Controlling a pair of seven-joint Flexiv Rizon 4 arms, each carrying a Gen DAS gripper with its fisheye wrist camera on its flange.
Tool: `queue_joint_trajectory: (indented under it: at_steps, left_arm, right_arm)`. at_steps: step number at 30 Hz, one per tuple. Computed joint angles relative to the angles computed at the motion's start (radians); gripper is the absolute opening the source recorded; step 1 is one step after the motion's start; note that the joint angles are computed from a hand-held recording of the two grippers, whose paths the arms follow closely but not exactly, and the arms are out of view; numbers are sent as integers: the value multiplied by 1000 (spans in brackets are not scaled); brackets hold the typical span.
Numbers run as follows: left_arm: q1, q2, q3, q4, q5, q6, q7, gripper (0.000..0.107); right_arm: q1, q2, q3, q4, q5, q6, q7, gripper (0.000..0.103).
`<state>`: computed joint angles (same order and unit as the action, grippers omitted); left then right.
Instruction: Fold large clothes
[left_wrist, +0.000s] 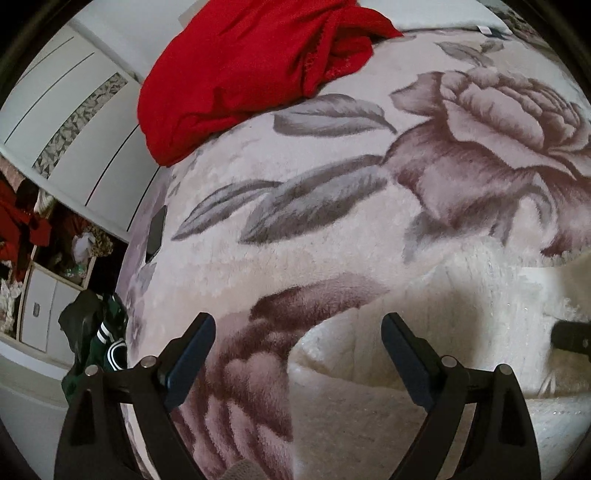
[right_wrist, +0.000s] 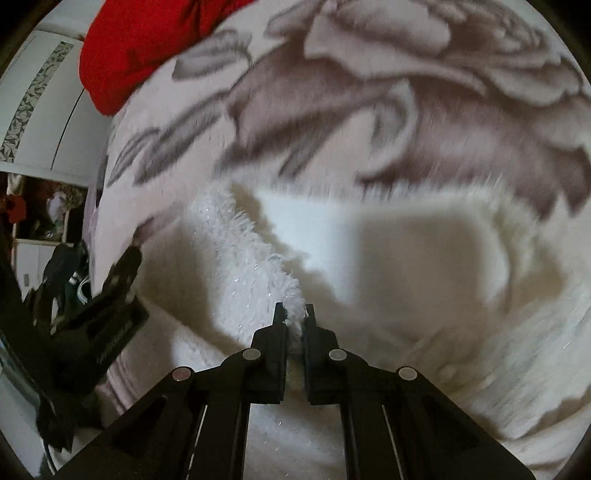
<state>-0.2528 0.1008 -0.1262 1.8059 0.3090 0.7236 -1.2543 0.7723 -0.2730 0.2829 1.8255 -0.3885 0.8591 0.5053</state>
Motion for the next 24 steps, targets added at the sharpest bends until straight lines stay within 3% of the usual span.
queue_joint_trajectory:
  at_steps: [5,8,10,13,16,20,24]
  left_arm:
    - [-5,23,11,14,-36,-14,33,92]
    - [-8,87,43,49,-145,-29,109,92]
    - [-7,142,62,75,-211,-53,160,92]
    - [0,243,99,101,-320,-191,230,92]
    - [19,338,124,116,-364,-364,277,92]
    - [43,463,146,159,-364,-546,338,92]
    - [67,581,161,227,-320,-680,411,92]
  right_arm:
    - [-54,-18,40,25,153,119,-115,8]
    - [-39,29,41,66,183,179,-84,37]
    - [6,118,29,130,84,176,52,66]
    - [57,243,100,168,2,21,283,67]
    - [129,302,217,170,-42,-106,621,67]
    - [289,239,339,91,-66,-262,1058,67]
    - [475,84,359,33,-58,-226,1436,67]
